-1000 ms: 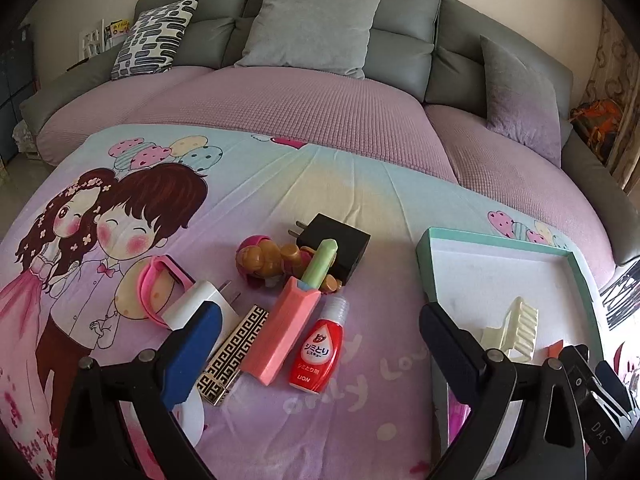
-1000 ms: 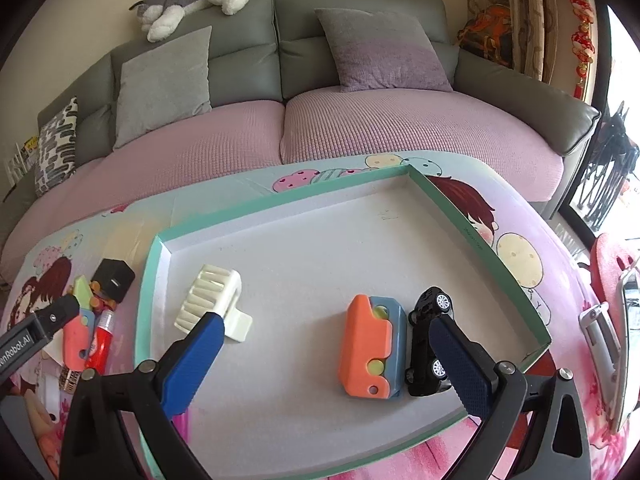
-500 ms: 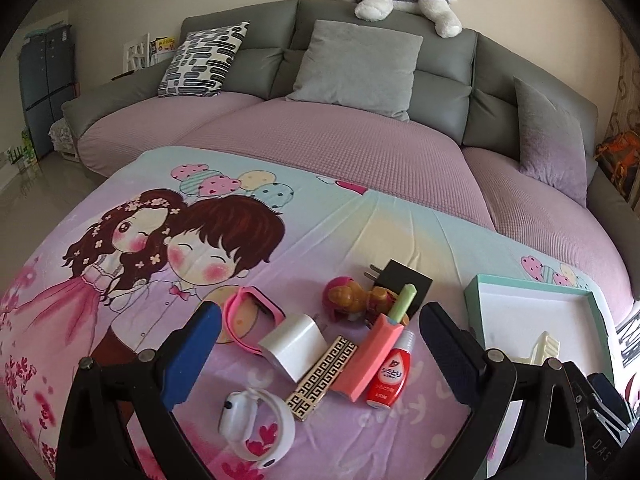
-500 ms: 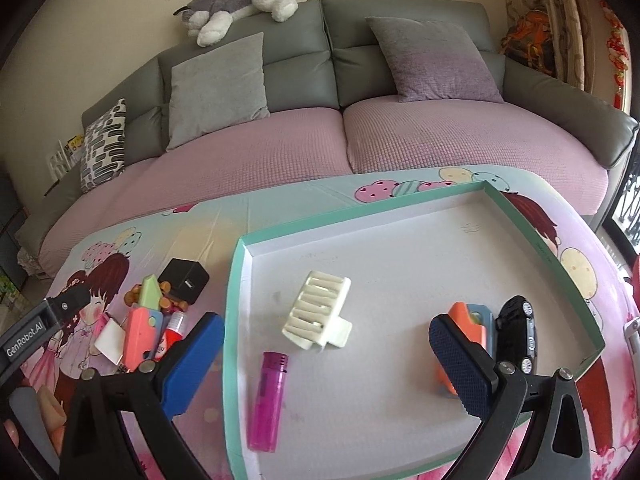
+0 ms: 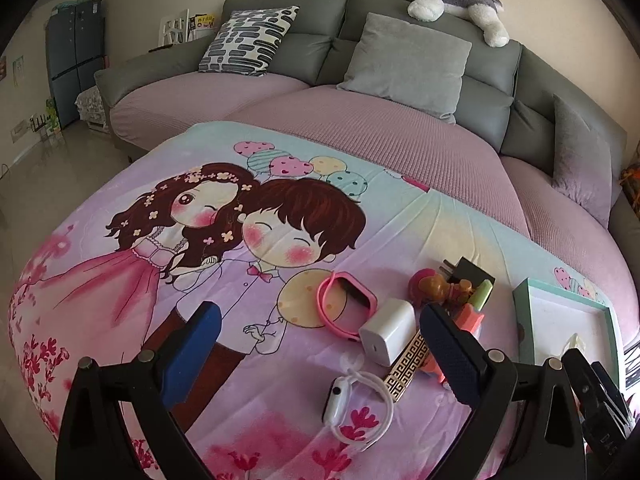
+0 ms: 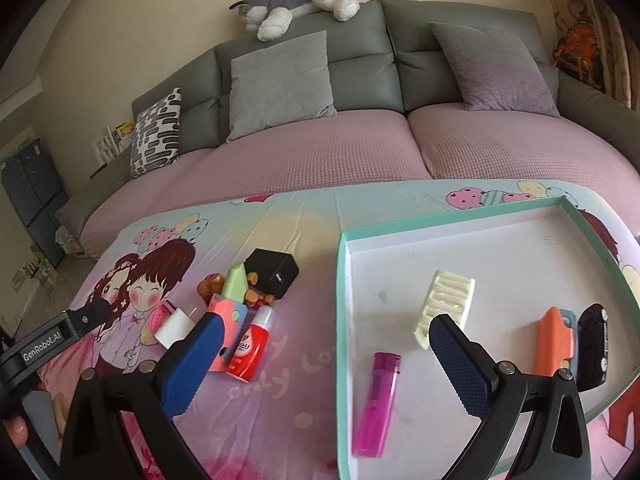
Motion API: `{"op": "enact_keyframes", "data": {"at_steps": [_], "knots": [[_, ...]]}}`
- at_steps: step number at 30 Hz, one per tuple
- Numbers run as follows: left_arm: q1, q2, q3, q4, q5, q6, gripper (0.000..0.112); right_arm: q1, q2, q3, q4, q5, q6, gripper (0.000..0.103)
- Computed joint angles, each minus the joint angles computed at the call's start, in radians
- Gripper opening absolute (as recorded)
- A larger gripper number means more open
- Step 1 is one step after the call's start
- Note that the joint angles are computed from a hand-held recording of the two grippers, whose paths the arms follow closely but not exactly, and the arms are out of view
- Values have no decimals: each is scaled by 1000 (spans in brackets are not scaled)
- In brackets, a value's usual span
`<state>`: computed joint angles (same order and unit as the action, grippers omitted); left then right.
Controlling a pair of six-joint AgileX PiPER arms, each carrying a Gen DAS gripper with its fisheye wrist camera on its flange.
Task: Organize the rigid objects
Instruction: 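Withdraw both tools from the tray toward the remaining objects, then grasp the white smartwatch with the left tool while the right grasps the pink-and-green tube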
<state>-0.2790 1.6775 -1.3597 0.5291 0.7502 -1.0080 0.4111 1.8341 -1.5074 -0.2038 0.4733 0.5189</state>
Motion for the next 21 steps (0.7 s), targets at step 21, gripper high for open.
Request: {"op": "enact_keyframes", "data": {"at_steps": [21], "knots": [[84,34,46,-451,-42,497,99,58,86,-69,124,22,-90,94]]}}
